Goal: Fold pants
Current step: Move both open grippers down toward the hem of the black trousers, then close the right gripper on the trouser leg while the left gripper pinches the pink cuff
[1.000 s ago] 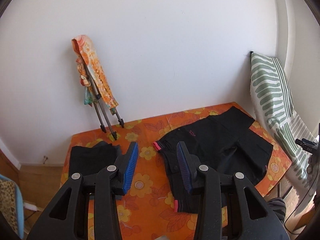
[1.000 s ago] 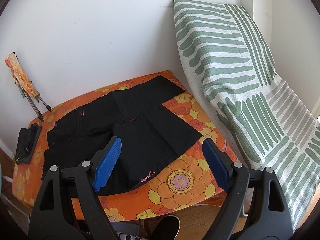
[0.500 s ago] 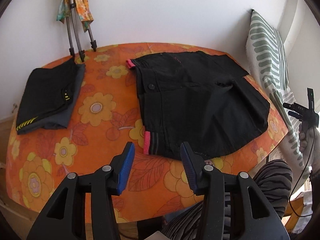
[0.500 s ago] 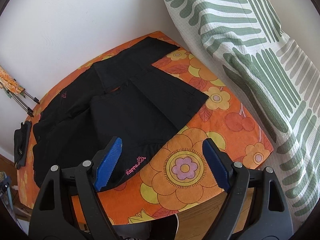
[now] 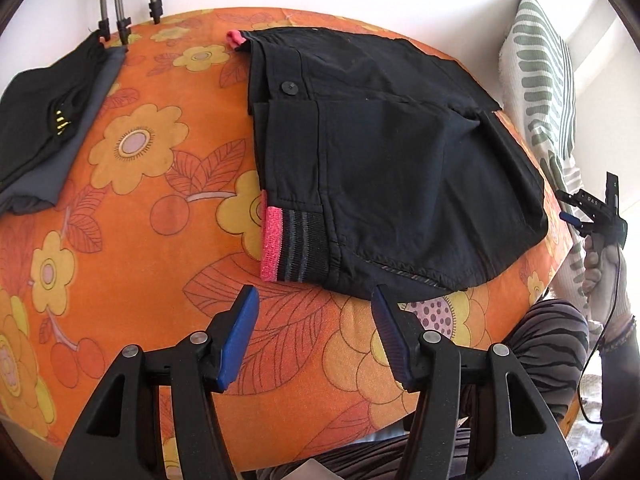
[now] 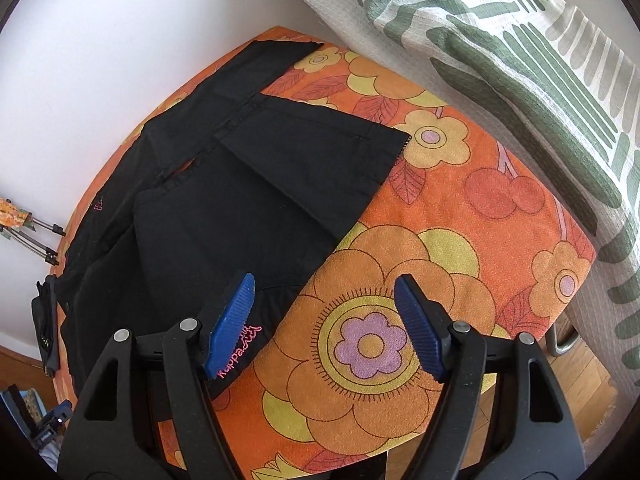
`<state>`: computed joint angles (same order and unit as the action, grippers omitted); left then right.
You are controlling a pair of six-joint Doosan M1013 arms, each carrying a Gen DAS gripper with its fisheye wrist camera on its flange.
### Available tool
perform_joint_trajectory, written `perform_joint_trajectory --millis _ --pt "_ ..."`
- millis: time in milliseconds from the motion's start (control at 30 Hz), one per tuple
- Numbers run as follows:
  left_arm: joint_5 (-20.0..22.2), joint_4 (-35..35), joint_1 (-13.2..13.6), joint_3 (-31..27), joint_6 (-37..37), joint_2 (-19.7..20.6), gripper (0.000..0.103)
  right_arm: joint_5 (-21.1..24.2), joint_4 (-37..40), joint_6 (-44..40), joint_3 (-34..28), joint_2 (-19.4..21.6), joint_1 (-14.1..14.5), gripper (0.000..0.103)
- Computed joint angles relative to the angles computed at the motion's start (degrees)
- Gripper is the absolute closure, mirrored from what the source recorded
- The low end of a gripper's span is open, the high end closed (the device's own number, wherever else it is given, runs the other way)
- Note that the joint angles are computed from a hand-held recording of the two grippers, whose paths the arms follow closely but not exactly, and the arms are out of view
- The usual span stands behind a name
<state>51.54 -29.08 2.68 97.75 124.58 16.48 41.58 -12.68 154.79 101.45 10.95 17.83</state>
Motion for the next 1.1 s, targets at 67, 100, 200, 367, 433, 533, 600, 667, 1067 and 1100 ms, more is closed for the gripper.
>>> perform_joint_trajectory --millis 67,100,200,367,433,533,600,667,1067,1100 --pt "1.23 -0.99 0.14 -0.55 0.29 0.80 0.045 -0.27 0.74 -0.04 -0.04 0.08 -0.09 0.027" --pt "1.48 -1.09 0.09 -0.80 0.34 1.17 0.045 -0.40 1.32 -0.43 -0.10 0.19 -0.19 0.027" --pt "1.42 -0.55 -0.35 -0.82 0.98 1.53 0.045 -0.44 3.18 -1.06 -0.24 0.82 -0.53 0.027" --pt "1.49 0.01 -0.88 -1.23 1.37 2.20 0.045 -0.56 3.60 -0.48 -0.99 2.26 -0.60 0.027" --pt "1.56 -0.14 -0.95 -1.44 1.73 2.37 0.045 -1.05 3.09 0.06 -1.25 2.62 -0.44 0.028" --pt "0.82 0.00 -1.12 -1.37 2.06 2.39 0.045 -1.30 2.73 0.32 -1.84 3.23 -0.28 0.033" --pt "-0.68 0.73 -1.46 -0.83 2.33 2.01 0.046 -1.14 2.57 0.00 -2.39 3.73 -0.21 0.045" --pt "-2.69 2.19 -2.01 -0.29 2.02 1.64 0.053 -0.58 1.88 0.30 -2.88 4.05 0.02 0.056" --pt "-7.37 1.96 -2.46 1.00 3.53 0.23 0.082 -1.41 -2.53 5.76 -1.75 2.73 0.15 0.097" --pt "-7.61 1.50 -2.47 1.06 3.89 0.09 0.083 -1.28 -3.43 6.30 -1.75 2.49 0.36 0.097"
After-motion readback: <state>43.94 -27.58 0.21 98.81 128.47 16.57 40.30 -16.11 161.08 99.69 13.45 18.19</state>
